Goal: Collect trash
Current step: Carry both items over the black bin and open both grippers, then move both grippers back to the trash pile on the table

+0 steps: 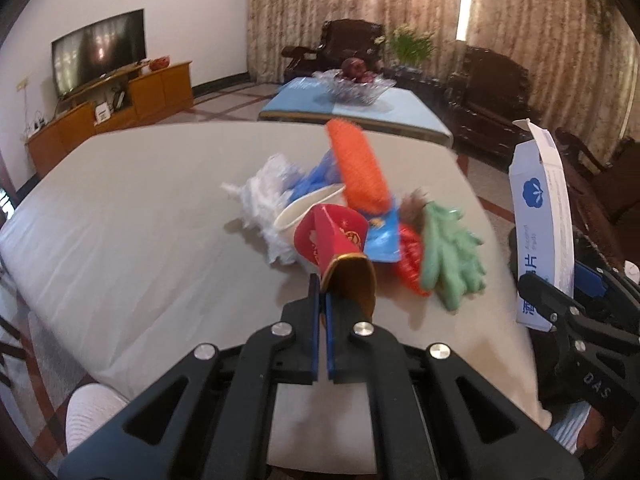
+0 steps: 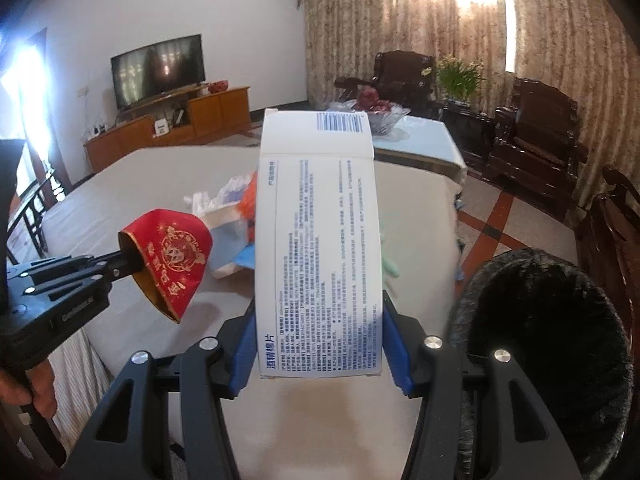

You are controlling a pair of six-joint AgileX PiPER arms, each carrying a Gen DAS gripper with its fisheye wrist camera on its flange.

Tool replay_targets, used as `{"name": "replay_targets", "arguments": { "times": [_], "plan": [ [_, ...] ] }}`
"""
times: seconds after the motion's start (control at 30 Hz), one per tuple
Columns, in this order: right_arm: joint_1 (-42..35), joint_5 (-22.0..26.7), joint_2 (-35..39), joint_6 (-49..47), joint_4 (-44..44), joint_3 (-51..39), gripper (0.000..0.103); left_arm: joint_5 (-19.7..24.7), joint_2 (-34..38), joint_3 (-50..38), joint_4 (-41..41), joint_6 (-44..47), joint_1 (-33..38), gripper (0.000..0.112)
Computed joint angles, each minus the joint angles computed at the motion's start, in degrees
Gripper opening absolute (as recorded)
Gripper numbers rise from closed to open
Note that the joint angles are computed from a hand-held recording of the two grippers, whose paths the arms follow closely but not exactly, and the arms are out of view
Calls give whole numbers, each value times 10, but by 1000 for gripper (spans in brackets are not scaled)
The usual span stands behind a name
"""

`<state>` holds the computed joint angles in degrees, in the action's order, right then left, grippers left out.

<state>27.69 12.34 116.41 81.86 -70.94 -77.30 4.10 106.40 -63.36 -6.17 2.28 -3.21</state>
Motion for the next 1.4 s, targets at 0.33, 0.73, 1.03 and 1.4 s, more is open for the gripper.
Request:
{"name": "replay_targets", "arguments": {
  "times": [0.33, 0.73, 1.03, 1.4],
  "plan": [
    [-61, 29, -65, 80, -50, 83, 54, 8, 23, -55, -256, 266, -92, 1],
    [-170, 53, -108, 174, -116, 166, 54, 69, 146, -226, -292, 298, -208, 1],
    [-223, 67, -105, 185, -123, 182, 55, 132, 239, -371, -202, 198, -263, 2],
    [-222, 123, -105, 263, -181, 202, 97, 106, 199, -308, -252, 228, -234, 72]
  ]
}}
